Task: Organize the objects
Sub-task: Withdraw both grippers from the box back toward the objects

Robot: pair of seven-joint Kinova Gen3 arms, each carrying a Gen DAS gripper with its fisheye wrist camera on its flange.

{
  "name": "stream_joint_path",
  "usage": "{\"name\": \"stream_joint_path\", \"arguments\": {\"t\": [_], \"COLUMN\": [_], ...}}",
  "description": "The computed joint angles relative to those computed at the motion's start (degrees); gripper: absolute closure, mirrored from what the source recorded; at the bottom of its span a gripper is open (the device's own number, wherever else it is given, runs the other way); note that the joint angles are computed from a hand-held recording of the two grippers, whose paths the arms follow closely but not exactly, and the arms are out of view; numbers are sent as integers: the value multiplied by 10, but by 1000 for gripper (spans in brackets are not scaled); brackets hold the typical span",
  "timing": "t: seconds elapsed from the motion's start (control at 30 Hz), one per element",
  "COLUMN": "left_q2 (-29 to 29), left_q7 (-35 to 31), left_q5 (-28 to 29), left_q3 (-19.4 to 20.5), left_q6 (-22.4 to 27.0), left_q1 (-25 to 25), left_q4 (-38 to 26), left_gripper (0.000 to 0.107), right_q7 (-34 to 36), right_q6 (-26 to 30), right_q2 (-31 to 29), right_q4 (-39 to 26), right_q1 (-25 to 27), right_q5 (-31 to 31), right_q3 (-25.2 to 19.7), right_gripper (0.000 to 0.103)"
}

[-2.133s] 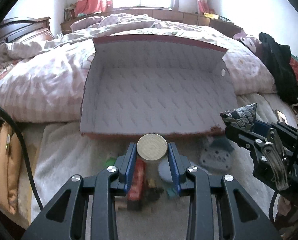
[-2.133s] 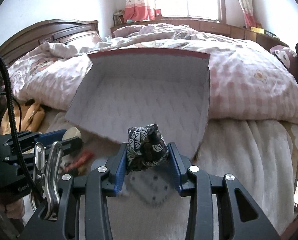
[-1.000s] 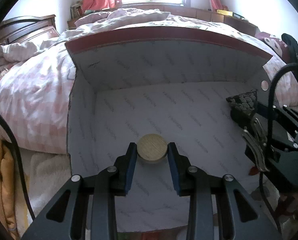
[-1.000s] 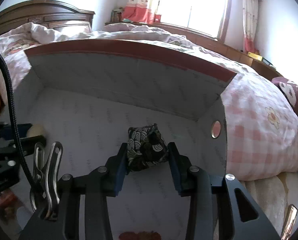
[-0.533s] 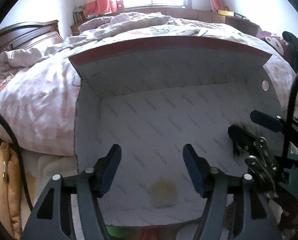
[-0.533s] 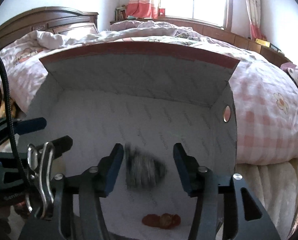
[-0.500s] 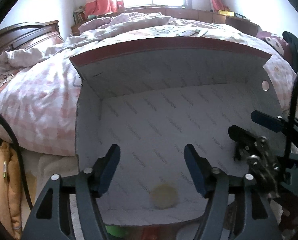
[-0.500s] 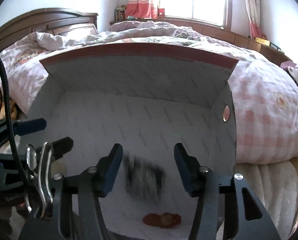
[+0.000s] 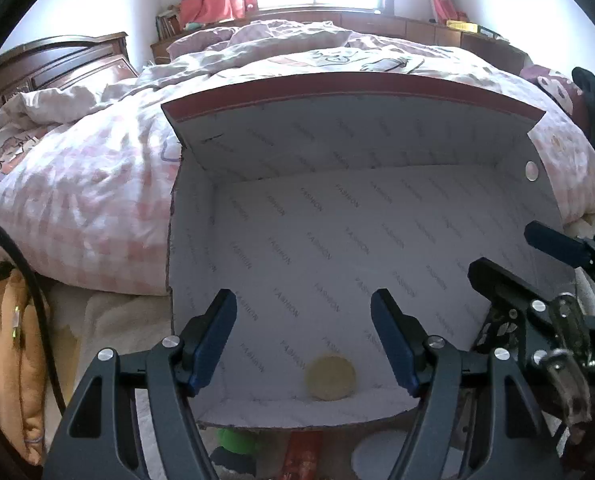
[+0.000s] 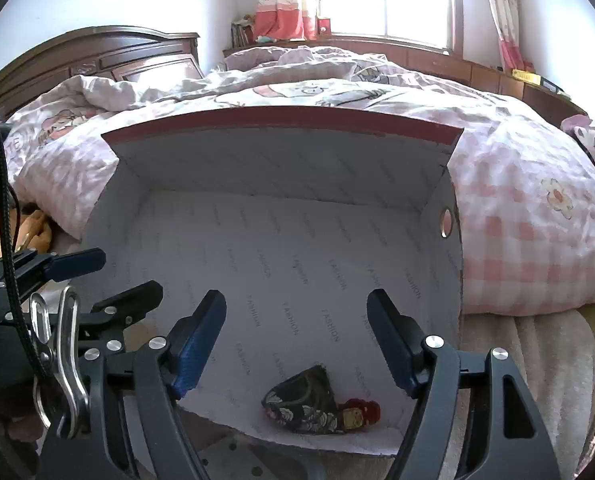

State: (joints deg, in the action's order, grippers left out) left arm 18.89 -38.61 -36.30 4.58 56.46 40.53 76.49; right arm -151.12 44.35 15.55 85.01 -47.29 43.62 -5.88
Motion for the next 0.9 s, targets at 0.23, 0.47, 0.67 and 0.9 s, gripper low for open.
{"name": "stream_joint_path", "arguments": {"t": [0.23, 0.47, 0.67, 0.9], "left_q2": [-4, -17, -32, -53], "left_q7": [3, 12, 27, 45], "left_q5": [-5, -11, -18, -25], "left_q3": [3, 8, 17, 34], "left_q6": [9, 12, 23, 33], "left_q1": [5, 10, 17, 22], "left_q4": [0, 9, 15, 29], "left_gripper": [37, 37, 37, 37], "right_q7": [-8, -22, -43, -86], "right_q6": [2, 8, 3, 8], "right_q2": [-9, -21, -40, -71], "right_q4": [5, 13, 32, 62], "right_q1": [0, 1, 3, 2], "right_q5": [-2, 1, 3, 20], "right_q3": [-3, -11, -22, -43], "right_gripper": [28, 28, 28, 28]}}
